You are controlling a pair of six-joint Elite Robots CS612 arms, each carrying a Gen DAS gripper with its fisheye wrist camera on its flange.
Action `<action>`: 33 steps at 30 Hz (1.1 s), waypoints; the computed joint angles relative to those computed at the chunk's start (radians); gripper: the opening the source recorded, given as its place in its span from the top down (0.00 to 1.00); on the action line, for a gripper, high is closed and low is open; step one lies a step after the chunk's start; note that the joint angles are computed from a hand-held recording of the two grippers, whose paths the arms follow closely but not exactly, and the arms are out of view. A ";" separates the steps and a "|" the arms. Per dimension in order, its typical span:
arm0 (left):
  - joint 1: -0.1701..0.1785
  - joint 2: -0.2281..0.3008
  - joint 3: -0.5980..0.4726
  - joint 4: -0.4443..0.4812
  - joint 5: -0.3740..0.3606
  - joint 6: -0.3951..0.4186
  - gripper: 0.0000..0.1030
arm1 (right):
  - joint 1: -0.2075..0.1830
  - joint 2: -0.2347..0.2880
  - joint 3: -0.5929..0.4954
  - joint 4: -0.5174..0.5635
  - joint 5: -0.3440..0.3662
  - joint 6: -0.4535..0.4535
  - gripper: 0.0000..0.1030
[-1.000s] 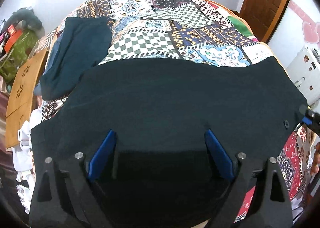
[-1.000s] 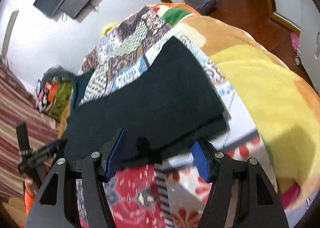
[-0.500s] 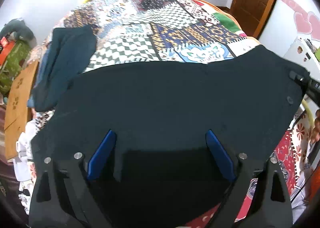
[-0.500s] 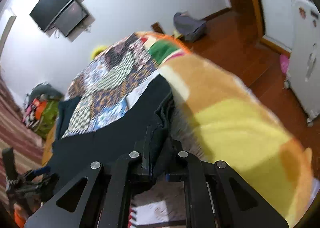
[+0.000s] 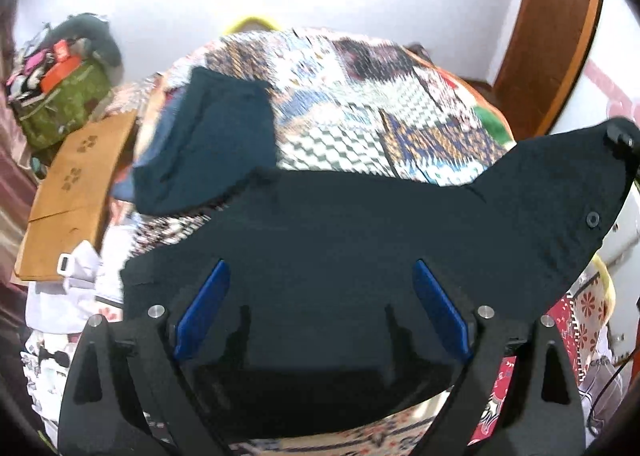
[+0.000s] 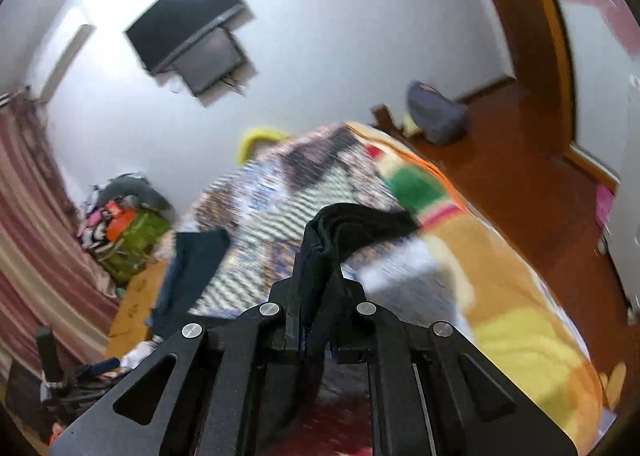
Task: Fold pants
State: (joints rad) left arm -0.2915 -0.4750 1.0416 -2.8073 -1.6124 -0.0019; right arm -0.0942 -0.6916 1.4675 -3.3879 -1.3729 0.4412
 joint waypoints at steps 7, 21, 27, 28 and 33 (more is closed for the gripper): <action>0.035 -0.044 0.091 -0.179 0.009 -0.060 0.03 | 0.061 0.048 -0.152 0.036 0.063 -0.088 0.93; 0.092 -0.091 0.206 -0.230 0.038 -0.178 0.03 | 0.185 0.207 -0.397 0.539 0.258 -0.401 0.93; 0.094 -0.088 0.211 -0.188 0.032 -0.192 0.03 | 0.214 0.205 -0.385 0.705 0.220 -0.570 0.84; 0.093 -0.087 0.210 -0.185 0.031 -0.190 0.03 | 0.213 0.200 -0.378 0.709 0.224 -0.588 0.82; 0.088 -0.086 0.199 -0.179 0.017 -0.182 0.03 | 0.204 0.158 -0.342 0.748 0.283 -0.674 0.57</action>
State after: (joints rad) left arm -0.2038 -0.5606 1.2405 -2.9859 -1.5958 -0.1834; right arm 0.1095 -0.5331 1.1257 -2.6397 -1.0898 -0.2328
